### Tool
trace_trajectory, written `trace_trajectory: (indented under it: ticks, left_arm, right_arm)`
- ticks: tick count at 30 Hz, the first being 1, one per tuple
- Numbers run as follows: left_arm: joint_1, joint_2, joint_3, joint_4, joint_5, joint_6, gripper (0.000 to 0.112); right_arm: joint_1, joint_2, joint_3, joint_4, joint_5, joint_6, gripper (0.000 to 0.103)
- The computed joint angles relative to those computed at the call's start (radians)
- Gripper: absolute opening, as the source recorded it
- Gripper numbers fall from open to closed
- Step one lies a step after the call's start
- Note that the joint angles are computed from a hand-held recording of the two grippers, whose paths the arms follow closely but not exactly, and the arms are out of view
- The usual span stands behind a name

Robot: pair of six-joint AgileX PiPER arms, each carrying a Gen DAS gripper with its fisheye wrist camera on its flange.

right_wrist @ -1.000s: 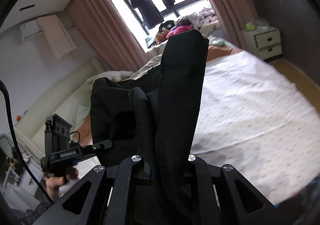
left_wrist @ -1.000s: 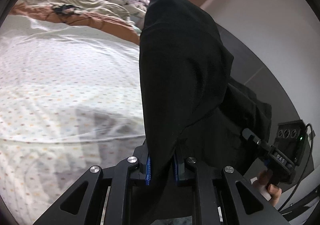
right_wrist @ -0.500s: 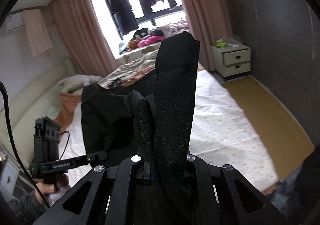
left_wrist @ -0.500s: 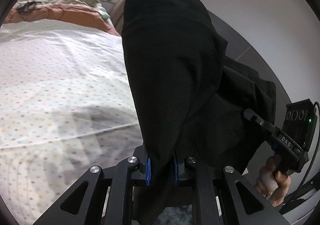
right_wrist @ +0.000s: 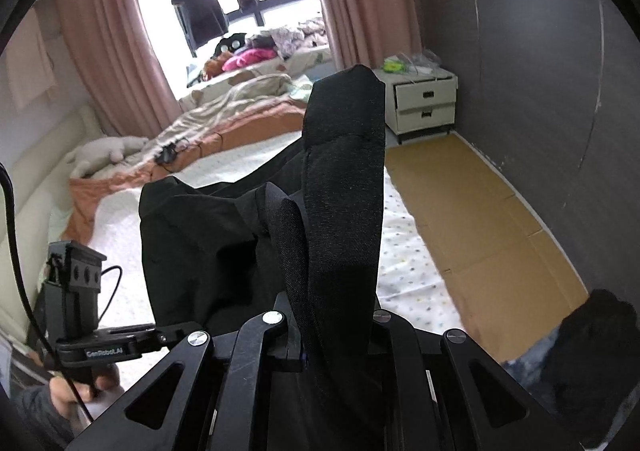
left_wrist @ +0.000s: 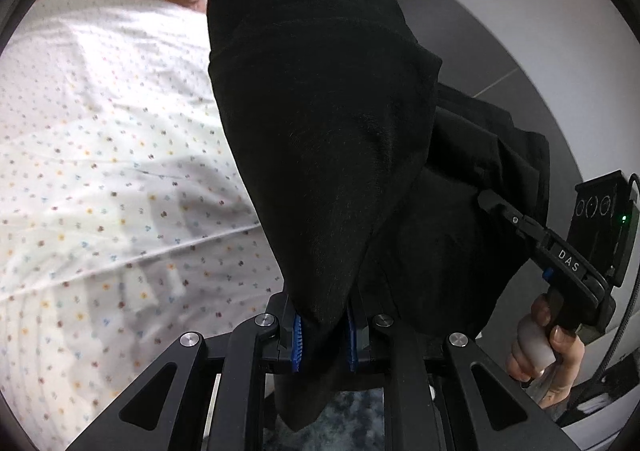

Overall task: Fold large clothes
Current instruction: 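Lift the black bundle with both tools and carry it toward the bed edge, then lower the black bundle onto the bed corner and open both tools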

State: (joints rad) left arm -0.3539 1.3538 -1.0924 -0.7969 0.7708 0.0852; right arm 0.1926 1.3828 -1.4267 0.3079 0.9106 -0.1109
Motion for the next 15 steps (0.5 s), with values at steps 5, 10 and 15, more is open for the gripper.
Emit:
trace_trajectory:
  ticks: [5, 10, 15]
  left_arm:
    - [0.044, 0.208, -0.092, -0.026, 0.005, 0.064, 0.017]
    - [0.069, 0.356, -0.166, -0.009, 0.035, 0.068, 0.017]
    - [0.074, 0.499, -0.257, 0.034, 0.044, 0.029, 0.022]
  right_arm:
    - [-0.072, 0.203, -0.085, 0.062, -0.001, -0.068, 0.013]
    - [-0.088, 0.367, -0.134, 0.045, -0.018, -0.085, 0.014]
    - [-0.051, 0.475, -0.189, -0.183, -0.037, 0.071, 0.037]
